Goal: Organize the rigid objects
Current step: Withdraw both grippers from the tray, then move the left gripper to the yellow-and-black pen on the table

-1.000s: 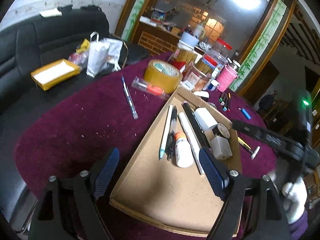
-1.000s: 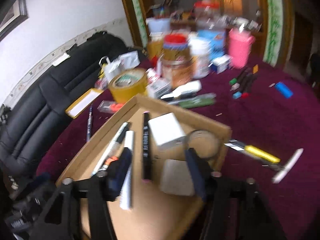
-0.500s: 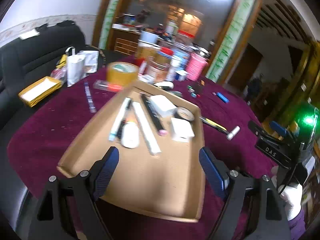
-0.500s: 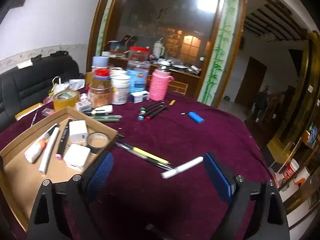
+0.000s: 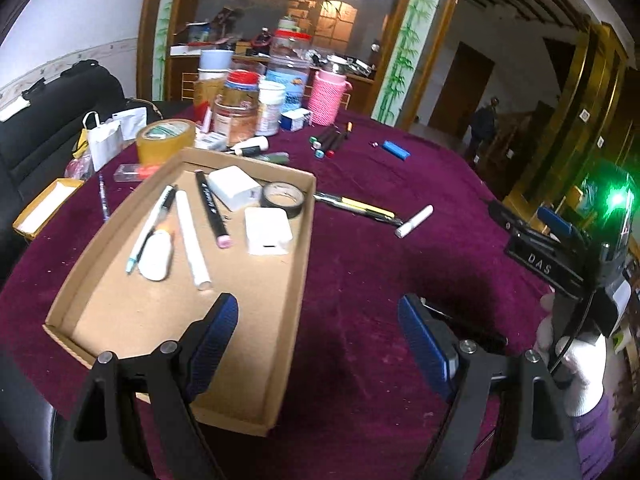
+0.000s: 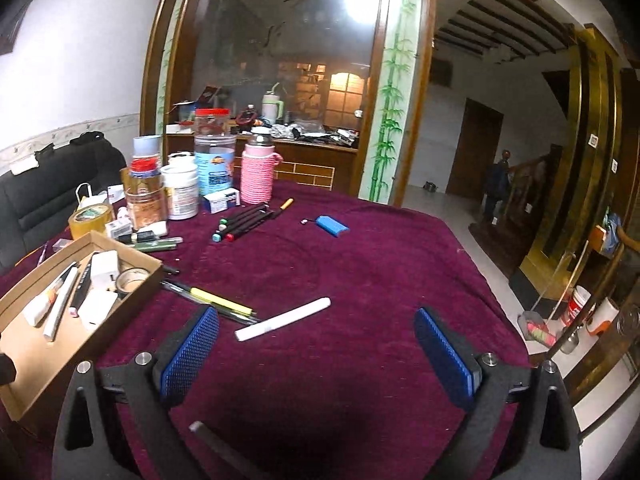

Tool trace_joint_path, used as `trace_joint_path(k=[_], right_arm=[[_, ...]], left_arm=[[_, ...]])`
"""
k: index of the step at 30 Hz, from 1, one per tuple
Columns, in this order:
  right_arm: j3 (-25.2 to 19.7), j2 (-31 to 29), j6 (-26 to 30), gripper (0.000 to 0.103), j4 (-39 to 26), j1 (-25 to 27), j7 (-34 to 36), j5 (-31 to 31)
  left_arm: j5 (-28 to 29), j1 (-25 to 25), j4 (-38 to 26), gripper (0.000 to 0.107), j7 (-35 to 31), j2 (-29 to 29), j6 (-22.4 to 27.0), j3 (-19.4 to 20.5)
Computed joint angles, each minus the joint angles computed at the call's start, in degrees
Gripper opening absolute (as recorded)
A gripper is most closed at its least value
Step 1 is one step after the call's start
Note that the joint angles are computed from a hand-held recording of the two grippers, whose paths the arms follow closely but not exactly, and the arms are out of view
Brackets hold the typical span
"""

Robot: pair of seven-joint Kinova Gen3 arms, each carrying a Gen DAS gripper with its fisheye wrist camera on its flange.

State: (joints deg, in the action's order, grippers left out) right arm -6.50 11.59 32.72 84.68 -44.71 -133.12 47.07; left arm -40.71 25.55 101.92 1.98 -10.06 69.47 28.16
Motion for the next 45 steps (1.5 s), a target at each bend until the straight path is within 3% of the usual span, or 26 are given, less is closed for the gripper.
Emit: trace_joint_path(k=[2, 5, 13, 17, 21, 23, 26, 31, 35, 37, 40, 43, 45], right_arm=[[0.05, 0.20, -0.31, 0.099, -0.18, 0.87, 0.97, -1.15], [0.20, 1.03, -0.29, 0.099, -1.29, 2.23, 3.30, -3.63], [1.06, 4.83, 2.08, 0.099, -7.38, 4.36, 11.01, -11.79], [1.09, 7.82, 4.85, 0.099, -13.86, 6.49, 16.46, -19.27], [4.54, 10.06, 3.19, 0.099, -16.32, 6.62, 13.89, -21.35], [5.34, 9.50, -0.85, 0.099, -13.77, 8.28, 11.57, -23.67], [4.73, 9.80, -1.84, 0.099, -13.58, 10.98, 12.70, -27.19], [1.53, 12.11, 2.84, 0.099, -17.62, 16.02, 17.87, -36.01], [2.98, 12.27, 3.28, 0.099, -18.02, 15.09, 18.81, -36.93], [3.99, 12.05, 2.83, 0.099, -17.59, 14.14, 18.15, -36.04], [4.45, 12.11, 3.03, 0.099, -17.67, 13.63, 17.74, -35.54], [4.35, 12.86, 4.25, 0.099, -18.83, 13.58, 17.84, -35.66], [4.08, 13.19, 4.82, 0.099, -19.38, 13.85, 18.27, -36.08]], left_arm=[[0.04, 0.65, -0.88, 0.082, -0.49, 1.30, 0.00, -0.39], [-0.70, 5.88, -2.06, 0.082, -0.89, 3.46, 0.35, -4.72], [2.05, 8.12, -4.05, 0.082, -5.58, 7.07, -3.16, -9.61], [7.32, -0.66, -4.39, 0.082, -11.80, 6.80, -8.49, -6.05], [14.84, -4.26, -6.35, 0.081, -21.12, 7.24, -14.49, -10.22], [16.50, -3.06, -9.65, 0.081, -25.78, 9.60, -13.52, -14.21], [18.28, -5.71, -15.48, 0.081, -32.77, 14.64, -11.53, -15.48], [24.39, -17.45, -26.29, 0.081, -44.43, 25.51, -9.31, -10.34], [33.62, -21.68, -33.05, 0.081, -53.01, 32.48, -8.57, -11.99], [36.72, -19.94, -36.10, 0.083, -55.69, 35.66, -6.38, -15.87], [37.10, -13.06, -40.67, 0.084, -59.44, 37.92, -1.87, -23.49], [38.25, -7.60, -42.23, 0.084, -63.59, 38.37, 2.90, -27.66], [39.80, -6.56, -40.15, 0.085, -65.05, 36.97, 2.97, -27.85]])
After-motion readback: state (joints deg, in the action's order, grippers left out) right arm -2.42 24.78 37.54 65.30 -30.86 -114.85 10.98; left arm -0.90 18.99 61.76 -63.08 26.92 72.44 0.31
